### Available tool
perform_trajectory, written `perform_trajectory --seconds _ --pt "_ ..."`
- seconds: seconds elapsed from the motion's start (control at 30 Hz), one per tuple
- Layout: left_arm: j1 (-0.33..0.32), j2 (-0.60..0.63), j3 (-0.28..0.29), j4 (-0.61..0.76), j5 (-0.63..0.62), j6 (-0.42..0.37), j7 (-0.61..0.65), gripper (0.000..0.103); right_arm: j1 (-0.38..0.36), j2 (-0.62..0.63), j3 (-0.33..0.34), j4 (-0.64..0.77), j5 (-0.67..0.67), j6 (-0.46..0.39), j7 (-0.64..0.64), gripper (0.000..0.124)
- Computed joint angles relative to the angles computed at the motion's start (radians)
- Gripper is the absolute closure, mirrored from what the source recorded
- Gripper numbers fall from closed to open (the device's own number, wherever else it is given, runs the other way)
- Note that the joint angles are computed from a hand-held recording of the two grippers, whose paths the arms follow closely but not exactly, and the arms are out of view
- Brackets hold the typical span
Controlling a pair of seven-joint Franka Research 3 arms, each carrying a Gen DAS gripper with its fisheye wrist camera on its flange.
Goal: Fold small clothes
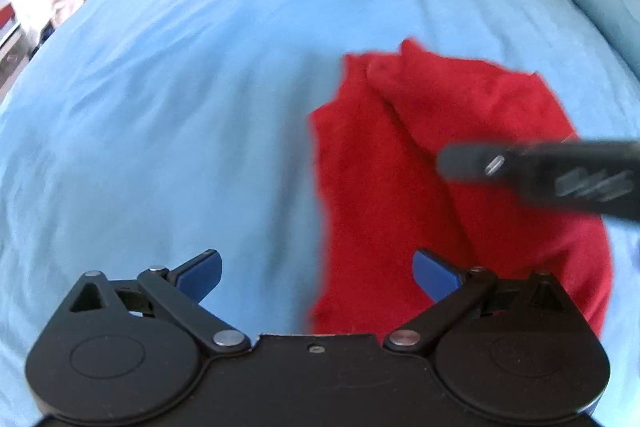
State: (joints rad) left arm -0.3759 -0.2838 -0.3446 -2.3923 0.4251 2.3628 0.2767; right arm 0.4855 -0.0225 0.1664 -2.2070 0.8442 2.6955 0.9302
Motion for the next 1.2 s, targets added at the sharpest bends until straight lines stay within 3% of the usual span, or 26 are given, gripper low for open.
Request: perform_trajectory --seconds 0.1,0.17,0.2,0.23,0.3,0.37,0.53,0.63,0.7,0.8,1.0,1.07,1.13,1.2 --pt "-0.01 -0.063 0.01 -0.081 -0.027 0.04 -0.003 0.0 0.011 0.021 0.013 -0.007 -0.021 0.037 0.003 0.099" --pt "-0.013 -0.082 0.006 -0.102 -0.034 0.063 -0.008 0.0 0.006 0.013 0.007 -0.002 0.015 0.021 -0.029 0.089" --pt "-0.012 -0.083 -0.001 -0.098 -0.03 0.061 -0.013 0.0 0.001 -0.004 0.001 -0.002 0.048 0.001 -0.058 0.081" --pt "-0.013 -0.086 -0.006 -0.092 -0.028 0.055 -0.011 0.0 -0.004 -0.008 -0.005 0.01 0.054 -0.008 -0.062 0.056" --pt "-0.016 -0.107 -0.005 -0.09 -0.027 0.051 0.0 0.0 -0.008 -0.08 -0.019 -0.028 0.116 0.025 -0.113 0.031" --pt "-0.024 -0.146 0.001 -0.099 -0.037 0.068 0.009 0.0 -0.012 -0.165 -0.049 -0.069 0.171 0.027 -0.159 0.024" --pt "-0.065 -0.153 0.02 -0.083 -0.106 0.206 0.081 0.0 -0.094 -0.318 -0.05 -0.212 -0.064 0.107 0.066 0.022" --pt "-0.061 -0.086 0.0 -0.016 -0.117 0.228 0.107 0.0 -0.155 -0.371 -0.06 -0.286 -0.189 0.087 0.196 0.022" --pt "-0.034 -0.007 -0.033 0.065 -0.083 0.191 0.079 0.0 -0.179 -0.388 -0.066 -0.324 -0.246 0.074 0.274 0.022" --pt "-0.005 0.134 -0.084 0.215 0.038 0.063 -0.064 0.001 -0.168 -0.412 -0.107 -0.37 -0.258 0.076 0.314 0.022" --pt "-0.086 0.351 -0.072 0.441 0.239 -0.198 -0.268 0.006 -0.124 -0.405 -0.164 -0.4 -0.216 0.082 0.328 0.022" --pt "-0.112 0.353 -0.048 0.444 0.242 -0.233 -0.281 0.027 -0.112 -0.395 -0.175 -0.396 -0.193 0.077 0.314 0.022" --pt "-0.122 0.32 -0.024 0.403 0.223 -0.209 -0.315 0.037 -0.104 -0.391 -0.183 -0.391 -0.172 0.072 0.299 0.022" --pt "-0.122 0.245 -0.014 0.33 0.202 -0.184 -0.365 0.039 -0.091 -0.393 -0.197 -0.391 -0.136 0.061 0.272 0.022"
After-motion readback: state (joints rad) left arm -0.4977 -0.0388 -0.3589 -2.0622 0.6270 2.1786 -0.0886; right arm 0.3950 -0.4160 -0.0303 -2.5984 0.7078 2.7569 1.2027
